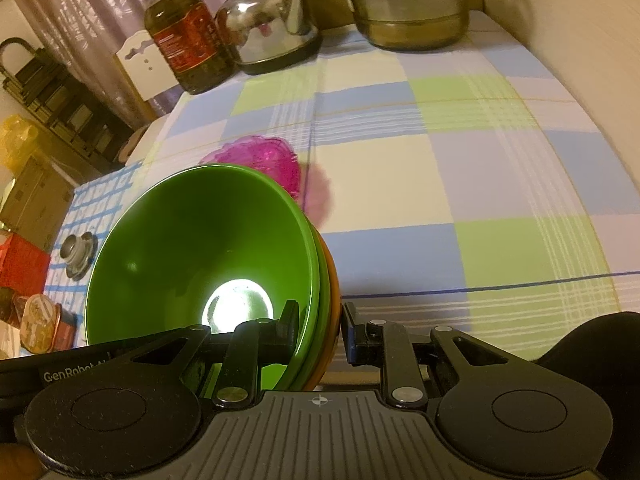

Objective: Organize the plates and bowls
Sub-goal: 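Lift the bowl stack with both grippers and carry it over the pink plates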

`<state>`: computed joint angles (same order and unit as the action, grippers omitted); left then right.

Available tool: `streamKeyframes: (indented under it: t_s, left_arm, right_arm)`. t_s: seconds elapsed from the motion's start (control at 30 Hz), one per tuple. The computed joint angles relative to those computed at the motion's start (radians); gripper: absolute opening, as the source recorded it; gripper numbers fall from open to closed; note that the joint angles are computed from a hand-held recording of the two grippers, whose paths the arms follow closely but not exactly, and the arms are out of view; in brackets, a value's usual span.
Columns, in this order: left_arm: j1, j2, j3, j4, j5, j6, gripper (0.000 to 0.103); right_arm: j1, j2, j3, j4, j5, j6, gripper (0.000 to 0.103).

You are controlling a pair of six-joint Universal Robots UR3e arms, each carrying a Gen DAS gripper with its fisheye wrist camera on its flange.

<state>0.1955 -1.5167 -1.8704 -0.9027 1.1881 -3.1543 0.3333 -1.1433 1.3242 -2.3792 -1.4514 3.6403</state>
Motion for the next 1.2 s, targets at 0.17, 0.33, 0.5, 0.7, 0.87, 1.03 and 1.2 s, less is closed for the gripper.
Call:
streamKeyframes:
  t_s: [0.17,0.33,0.5,0.7,0.87,1.03,1.2]
  left_arm:
    - [0.04,0.024,-0.012,-0.015,-0.003,0.018,0.023]
    - [0.073,0.035,-0.006,-0.032,-0.006,0.03,0.023]
    - [0.096,0.032,0.009,-0.037,-0.009,0.031,0.023]
    - [0.111,0.008,0.046,-0.044,-0.009,0.034,0.023]
    - [0.114,-0.031,0.096,-0.043,-0.009,0.033,0.023]
    - [0.106,-0.087,0.163,-0.043,-0.006,0.03,0.023]
    - [0.095,-0.161,0.247,-0.049,-0.002,0.018,0.023]
  right_arm:
    - [0.022,0.051,-0.075,0.023,0.004,-0.003,0.022]
    - [0.038,0.102,-0.159,0.049,0.008,-0.008,0.022]
    - [0.048,0.15,-0.24,0.074,0.011,-0.013,0.022]
    - [0.052,0.206,-0.337,0.11,0.017,-0.014,0.022]
    - [0.053,0.256,-0.426,0.149,0.019,-0.017,0.022]
    - [0.045,0.304,-0.518,0.189,0.024,-0.019,0.022]
    - [0.033,0.398,-0.7,0.273,0.031,-0.025,0.022]
